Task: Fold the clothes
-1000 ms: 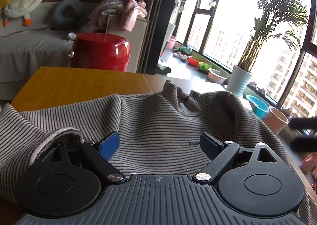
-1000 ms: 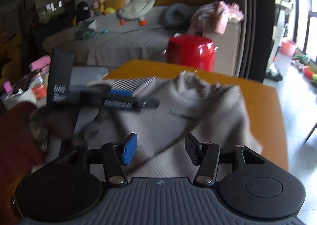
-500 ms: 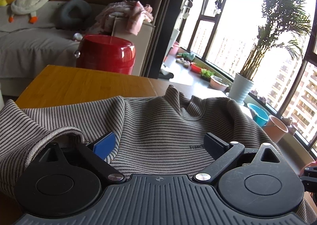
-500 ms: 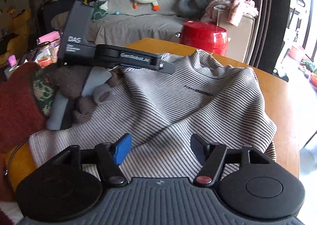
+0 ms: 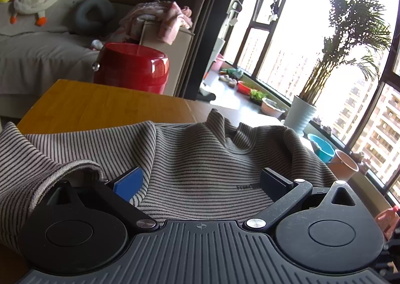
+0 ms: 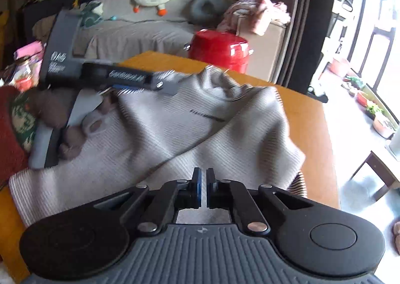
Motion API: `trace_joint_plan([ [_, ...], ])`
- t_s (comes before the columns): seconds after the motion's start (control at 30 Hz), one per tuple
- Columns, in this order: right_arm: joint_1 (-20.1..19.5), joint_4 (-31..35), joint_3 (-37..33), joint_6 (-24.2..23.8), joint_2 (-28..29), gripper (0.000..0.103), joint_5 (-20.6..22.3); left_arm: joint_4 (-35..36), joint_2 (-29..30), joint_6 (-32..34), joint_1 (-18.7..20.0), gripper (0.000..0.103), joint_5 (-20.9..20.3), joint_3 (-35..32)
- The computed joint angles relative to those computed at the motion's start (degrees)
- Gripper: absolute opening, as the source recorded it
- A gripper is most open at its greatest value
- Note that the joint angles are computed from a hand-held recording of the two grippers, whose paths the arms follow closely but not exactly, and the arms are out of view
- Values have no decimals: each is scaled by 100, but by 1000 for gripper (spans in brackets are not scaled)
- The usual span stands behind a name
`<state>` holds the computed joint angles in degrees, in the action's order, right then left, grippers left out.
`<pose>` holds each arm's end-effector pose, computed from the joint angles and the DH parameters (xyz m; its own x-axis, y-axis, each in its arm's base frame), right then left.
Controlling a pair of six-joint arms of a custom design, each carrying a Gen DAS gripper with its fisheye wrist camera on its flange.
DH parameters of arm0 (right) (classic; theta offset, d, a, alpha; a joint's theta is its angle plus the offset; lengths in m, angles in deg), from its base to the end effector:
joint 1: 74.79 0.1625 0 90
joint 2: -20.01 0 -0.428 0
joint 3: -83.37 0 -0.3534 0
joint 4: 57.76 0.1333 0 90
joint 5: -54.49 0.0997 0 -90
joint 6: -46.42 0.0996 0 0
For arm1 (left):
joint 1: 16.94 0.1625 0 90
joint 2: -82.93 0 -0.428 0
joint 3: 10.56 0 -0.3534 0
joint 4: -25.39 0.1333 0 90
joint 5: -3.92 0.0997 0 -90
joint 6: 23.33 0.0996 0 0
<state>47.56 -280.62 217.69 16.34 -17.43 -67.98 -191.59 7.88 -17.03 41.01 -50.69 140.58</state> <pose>0.2962 -0.3185 0.0624 -0.5458 -0.5027 0.6704 -0.8165 0.4988 -0.2906 -0.0086 -0.3736 0.2591 -0.8871 0.1101 -0.4483 0.4347 0.5258 -0.7312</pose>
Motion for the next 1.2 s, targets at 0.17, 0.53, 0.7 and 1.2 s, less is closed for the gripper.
trace_joint_plan([
  [0.17, 23, -202, -62, -21, -338, 2, -78, 14, -28, -42, 34, 103, -68, -2],
  [0.53, 133, 2422, 508, -61, -999, 56, 1483, 53, -38, -101, 76, 103, -142, -24],
  [0.7, 488, 2056, 426, -572, -311, 61, 505, 50, -43, -100, 93, 103, -162, -22],
  [1.2, -284, -546, -896, 326, -1733, 3, -168, 129, -86, -159, 161, 103, -254, -48],
])
